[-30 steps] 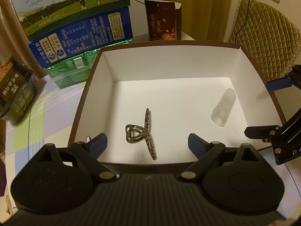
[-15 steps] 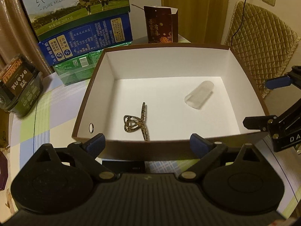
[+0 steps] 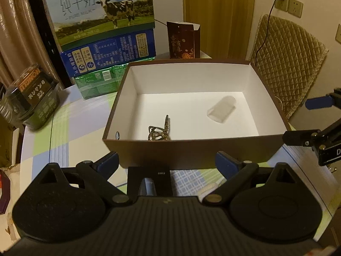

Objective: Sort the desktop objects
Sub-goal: 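Withdraw both tools from the box toward the remaining items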

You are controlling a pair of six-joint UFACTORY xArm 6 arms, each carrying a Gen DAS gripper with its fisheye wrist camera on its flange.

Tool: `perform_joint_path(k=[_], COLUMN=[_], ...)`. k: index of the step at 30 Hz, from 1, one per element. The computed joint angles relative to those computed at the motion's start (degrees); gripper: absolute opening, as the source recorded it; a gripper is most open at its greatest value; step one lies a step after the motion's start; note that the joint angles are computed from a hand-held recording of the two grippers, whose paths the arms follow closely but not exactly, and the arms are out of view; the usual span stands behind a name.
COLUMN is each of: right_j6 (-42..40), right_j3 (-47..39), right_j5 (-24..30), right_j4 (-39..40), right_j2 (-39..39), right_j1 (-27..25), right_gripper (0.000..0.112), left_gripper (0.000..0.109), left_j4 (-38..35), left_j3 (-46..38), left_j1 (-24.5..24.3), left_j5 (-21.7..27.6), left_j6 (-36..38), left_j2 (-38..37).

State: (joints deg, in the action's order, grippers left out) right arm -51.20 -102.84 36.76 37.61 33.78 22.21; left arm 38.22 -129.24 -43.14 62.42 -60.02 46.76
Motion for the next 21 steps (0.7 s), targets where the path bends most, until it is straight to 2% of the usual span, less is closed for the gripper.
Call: perform_joint_path(k=[7,11,21], right_j6=[-1.7,-0.9,-0.8], right_j3=[9.5,13.3,20.9], right_j5=[-3.7,-6.0,-8.5], right_j4=[4.4,4.3,4.9], right_j2=[-6.2,-8.5,-12.5], right_j1=[1.3,2.2,3.9], right_gripper=[0.101,0.101,0.101], left_gripper=[0.095,0.096,0.095], left_j4=[2.1,2.5,2.4], left_j3=[11.4,16.4,25.3], left_j1=[-0.9,-1.5,-2.4], left_j5=[-2.5,-3.3,-4.6], left_j6=[-3.9,-5.5,-9.8], left_j2=[-7.9,-11.2,-16.7])
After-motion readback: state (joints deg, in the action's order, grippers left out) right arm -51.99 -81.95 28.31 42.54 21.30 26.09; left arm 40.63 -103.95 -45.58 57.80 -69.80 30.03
